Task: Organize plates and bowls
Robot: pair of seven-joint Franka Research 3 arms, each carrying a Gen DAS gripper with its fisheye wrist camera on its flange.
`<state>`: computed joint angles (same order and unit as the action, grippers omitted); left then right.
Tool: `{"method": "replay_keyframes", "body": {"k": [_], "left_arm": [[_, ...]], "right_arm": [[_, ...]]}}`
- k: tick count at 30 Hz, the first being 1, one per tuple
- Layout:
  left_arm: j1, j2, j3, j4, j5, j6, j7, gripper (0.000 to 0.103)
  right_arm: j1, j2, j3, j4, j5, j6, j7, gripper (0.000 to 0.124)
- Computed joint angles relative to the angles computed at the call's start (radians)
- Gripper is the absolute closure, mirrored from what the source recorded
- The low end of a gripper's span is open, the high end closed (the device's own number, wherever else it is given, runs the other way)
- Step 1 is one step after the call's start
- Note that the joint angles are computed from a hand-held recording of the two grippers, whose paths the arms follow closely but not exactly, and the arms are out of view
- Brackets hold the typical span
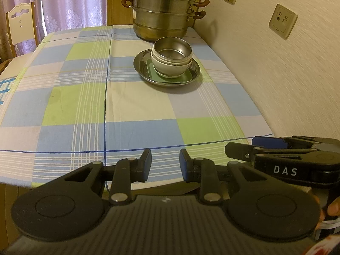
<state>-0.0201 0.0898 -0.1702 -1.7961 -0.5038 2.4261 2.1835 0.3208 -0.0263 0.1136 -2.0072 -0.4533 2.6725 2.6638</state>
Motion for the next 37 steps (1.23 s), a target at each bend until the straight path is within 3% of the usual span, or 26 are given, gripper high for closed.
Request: {"method": "replay_keyframes", "body": {"k": [37], "left_arm": [[-0.010,0.016,-0.009,0.013,0.020,0.023,-0.031,0.077]], "right_arm": [[-0.001,0.000,0.000,-0.002,0.000,0.002,-0.001,0.064]]}}
